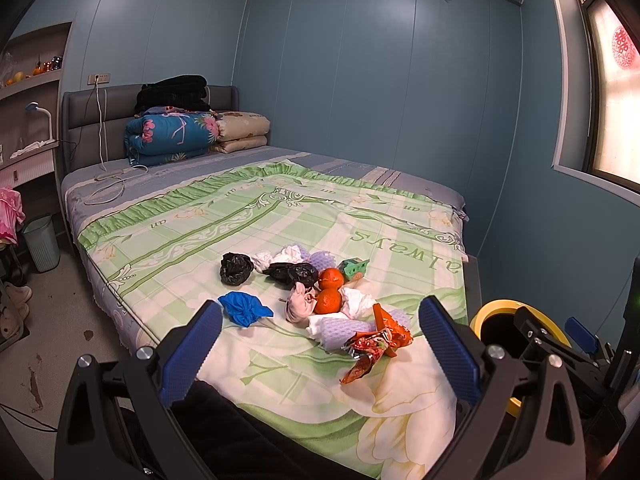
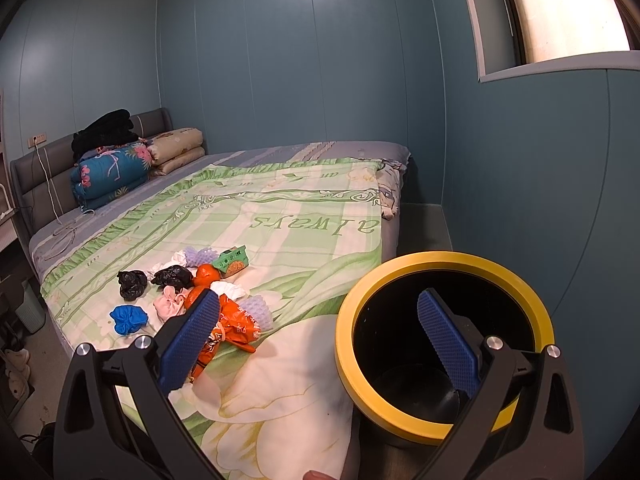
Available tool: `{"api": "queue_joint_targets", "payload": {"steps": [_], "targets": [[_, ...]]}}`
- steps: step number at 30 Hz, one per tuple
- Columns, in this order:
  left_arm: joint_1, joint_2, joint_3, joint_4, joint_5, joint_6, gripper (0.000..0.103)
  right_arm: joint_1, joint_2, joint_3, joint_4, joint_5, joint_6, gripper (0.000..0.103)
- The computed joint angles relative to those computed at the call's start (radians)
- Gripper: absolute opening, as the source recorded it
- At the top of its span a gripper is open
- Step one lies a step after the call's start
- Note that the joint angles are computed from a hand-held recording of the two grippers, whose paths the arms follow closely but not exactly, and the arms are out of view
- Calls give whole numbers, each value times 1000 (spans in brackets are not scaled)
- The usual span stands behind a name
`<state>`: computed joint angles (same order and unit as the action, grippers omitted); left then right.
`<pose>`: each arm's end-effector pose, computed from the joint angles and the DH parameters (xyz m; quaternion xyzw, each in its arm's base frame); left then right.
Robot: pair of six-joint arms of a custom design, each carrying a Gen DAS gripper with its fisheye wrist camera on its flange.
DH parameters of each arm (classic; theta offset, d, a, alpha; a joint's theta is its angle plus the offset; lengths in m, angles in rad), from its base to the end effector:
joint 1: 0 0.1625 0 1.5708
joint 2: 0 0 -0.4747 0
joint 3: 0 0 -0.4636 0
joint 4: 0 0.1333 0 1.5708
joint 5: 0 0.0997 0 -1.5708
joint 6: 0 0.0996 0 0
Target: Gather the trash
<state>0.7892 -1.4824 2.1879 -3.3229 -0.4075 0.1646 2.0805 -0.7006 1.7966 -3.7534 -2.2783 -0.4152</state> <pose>-0.1778 -0.4982 0.4013 0.0854 0.7693 -0.5423 0.3266 0.3956 -0.5673 0.1092 0.1980 -0.7986 0.4984 0.2733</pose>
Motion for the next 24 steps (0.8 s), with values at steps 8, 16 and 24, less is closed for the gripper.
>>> {"api": "queue_joint_targets", "payload": {"steps": [8, 16, 24], "targets": [[0, -2, 0, 4, 0, -2, 95, 0, 1, 1, 3, -2, 3, 95], [0, -4, 5, 5, 0, -6, 95, -1, 1, -1, 6, -2, 4, 95], [0, -3, 4, 7, 1, -8, 95, -1, 1, -1, 8, -2, 5, 95]]}}
